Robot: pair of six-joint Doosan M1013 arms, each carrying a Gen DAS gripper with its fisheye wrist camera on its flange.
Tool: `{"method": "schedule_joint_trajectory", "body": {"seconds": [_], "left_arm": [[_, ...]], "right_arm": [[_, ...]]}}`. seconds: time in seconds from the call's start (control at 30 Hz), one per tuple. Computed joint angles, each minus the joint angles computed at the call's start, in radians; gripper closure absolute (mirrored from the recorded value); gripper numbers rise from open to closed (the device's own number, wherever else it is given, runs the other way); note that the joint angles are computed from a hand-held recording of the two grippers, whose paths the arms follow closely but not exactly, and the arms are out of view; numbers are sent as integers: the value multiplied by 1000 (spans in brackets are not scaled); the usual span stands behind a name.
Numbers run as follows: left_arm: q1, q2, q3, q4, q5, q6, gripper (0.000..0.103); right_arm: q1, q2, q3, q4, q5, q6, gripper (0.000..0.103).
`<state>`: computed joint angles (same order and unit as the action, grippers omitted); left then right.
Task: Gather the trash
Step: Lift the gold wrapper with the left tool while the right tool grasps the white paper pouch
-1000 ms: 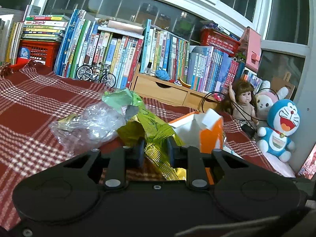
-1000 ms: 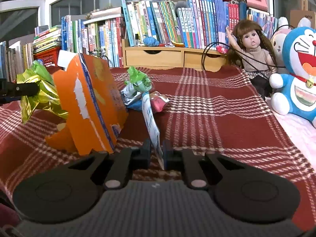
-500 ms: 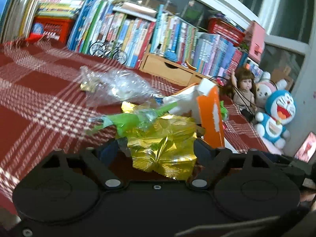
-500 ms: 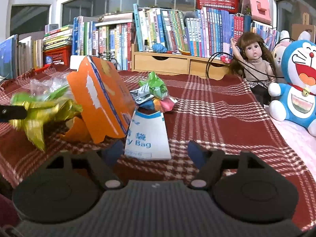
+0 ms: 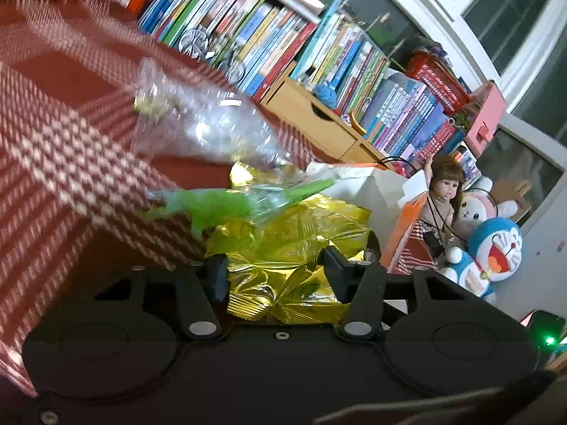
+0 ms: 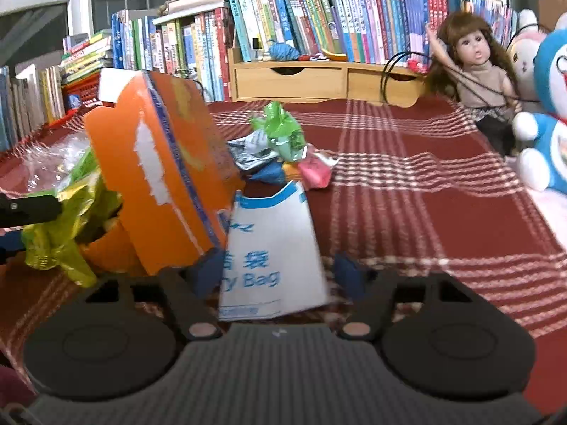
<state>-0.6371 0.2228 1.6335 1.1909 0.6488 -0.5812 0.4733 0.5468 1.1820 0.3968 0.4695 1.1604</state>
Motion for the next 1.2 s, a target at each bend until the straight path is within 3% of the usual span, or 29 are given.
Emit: {"method": "schedule_joint_trajectory", "body": {"seconds": [0.17, 0.3, 0.33, 0.37, 0.4, 0.7, 0.73, 0.87, 0.93, 1.03, 1.07, 1.2], "left_arm": [[-33, 11, -38, 36, 106, 138, 60], [-66, 21, -64, 100, 206, 226, 60], [-74, 24, -70, 119, 227, 246, 60], [-80, 26, -72, 138, 239, 262, 61], [-85, 28, -76, 152, 249, 276, 61], [-116, 34, -83, 200, 324, 305, 61], [-120, 33, -79, 214, 341, 319, 61], [-139, 60, -102, 256, 440, 435, 60], [-137, 71, -122, 222, 454, 506, 60], [-100, 27, -85, 149, 267, 357, 60], [-92, 19, -76, 145, 239, 319, 60], [-99, 27, -74, 187, 287, 339, 60]], "right_arm": [[11, -28, 45, -5, -63, -50, 55], [21, -42, 57, -58, -97, -10, 66], [24, -46, 64, -92, -114, 18, 79], [27, -48, 65, -138, -125, 60, 85], [30, -49, 68, -183, -133, 107, 85], [15, -69, 99, -138, -150, 103, 87], [14, -72, 103, -132, -150, 98, 84], [7, -71, 98, -46, -125, 31, 37], [10, -66, 94, -47, -116, 23, 34], [18, -57, 84, -71, -98, 24, 26], [19, -54, 81, -63, -91, 11, 24], [28, -41, 65, -106, -70, 32, 18]]}}
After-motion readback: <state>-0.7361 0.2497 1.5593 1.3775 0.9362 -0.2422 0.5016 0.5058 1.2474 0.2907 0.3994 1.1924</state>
